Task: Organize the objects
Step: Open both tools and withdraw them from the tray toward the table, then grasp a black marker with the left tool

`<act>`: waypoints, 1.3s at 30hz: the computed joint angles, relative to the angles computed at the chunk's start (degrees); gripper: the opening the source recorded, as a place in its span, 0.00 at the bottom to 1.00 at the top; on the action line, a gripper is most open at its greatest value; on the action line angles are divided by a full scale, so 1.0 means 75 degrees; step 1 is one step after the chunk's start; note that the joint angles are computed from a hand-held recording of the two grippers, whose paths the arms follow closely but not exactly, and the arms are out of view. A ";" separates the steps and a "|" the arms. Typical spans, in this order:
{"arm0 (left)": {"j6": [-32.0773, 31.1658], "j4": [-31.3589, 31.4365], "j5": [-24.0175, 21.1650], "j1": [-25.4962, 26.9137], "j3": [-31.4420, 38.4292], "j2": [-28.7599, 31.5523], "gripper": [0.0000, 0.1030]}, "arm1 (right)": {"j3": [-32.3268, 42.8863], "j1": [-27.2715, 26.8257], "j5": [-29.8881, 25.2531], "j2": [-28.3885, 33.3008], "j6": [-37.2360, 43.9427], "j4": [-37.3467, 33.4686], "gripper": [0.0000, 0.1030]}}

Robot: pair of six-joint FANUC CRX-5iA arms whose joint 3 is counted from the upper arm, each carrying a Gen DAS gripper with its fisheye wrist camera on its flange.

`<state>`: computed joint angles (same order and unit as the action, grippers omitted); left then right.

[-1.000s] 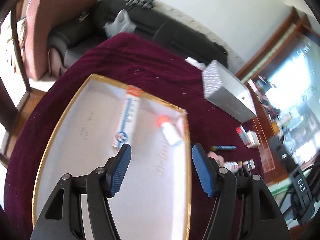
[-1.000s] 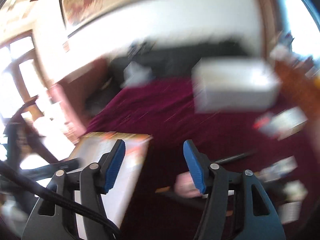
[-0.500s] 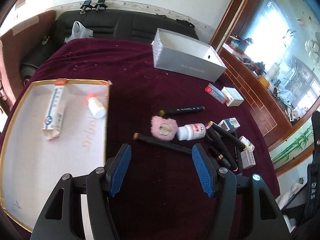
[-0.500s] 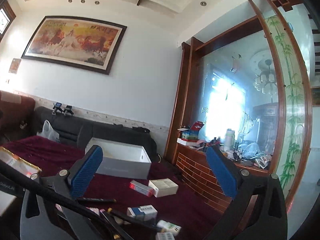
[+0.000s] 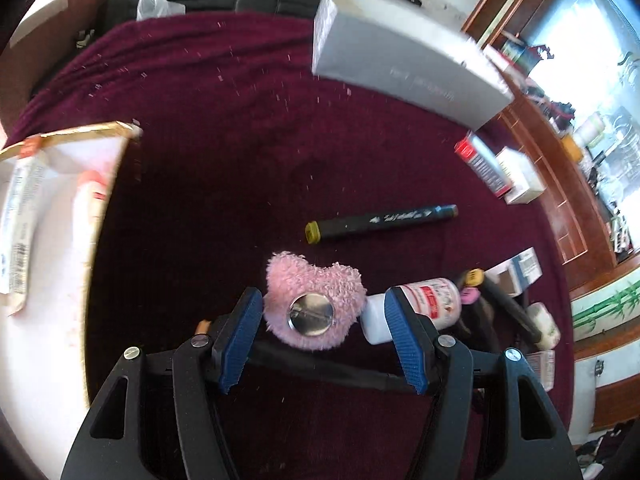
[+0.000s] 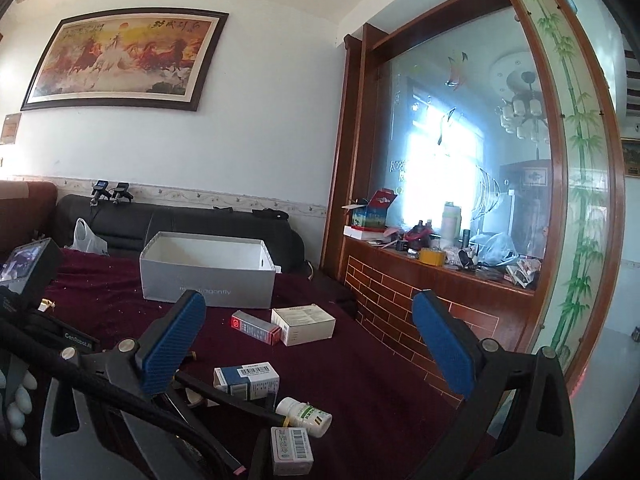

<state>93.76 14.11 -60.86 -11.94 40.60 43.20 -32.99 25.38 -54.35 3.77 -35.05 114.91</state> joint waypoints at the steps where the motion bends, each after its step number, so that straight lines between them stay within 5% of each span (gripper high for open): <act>1: -0.0009 0.0038 0.0153 -0.0010 -0.0095 -0.0027 0.57 | 0.0002 -0.0020 0.0038 0.0009 -0.0006 -0.0025 1.00; 10: -0.0803 0.0783 0.0120 0.0120 -0.0737 -0.0278 0.59 | 0.0090 -0.0084 0.0463 0.0052 0.0108 -0.0276 1.00; 16: -0.1610 0.0260 -0.0035 -0.0172 -0.1215 -0.0711 0.59 | 0.0079 -0.0001 0.0428 0.0027 0.0157 -0.0385 1.00; 26: -0.3572 0.1701 -0.0561 -0.0146 -0.2512 -0.1367 0.59 | 0.0012 0.0018 0.0495 -0.0077 0.0236 -0.0282 1.00; 33: -0.3398 0.1709 0.0154 0.0088 -0.2723 -0.1841 0.59 | 0.0004 -0.0216 0.0965 -0.0126 0.0202 -0.0583 1.00; 39: -0.2879 0.1248 0.0366 -0.0013 -0.2593 -0.1831 0.59 | 0.0065 -0.0669 0.2271 -0.0223 0.0132 -0.1256 1.00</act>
<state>72.17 23.47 -58.12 -12.04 21.15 29.47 -32.50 20.36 -37.32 2.10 -34.06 105.49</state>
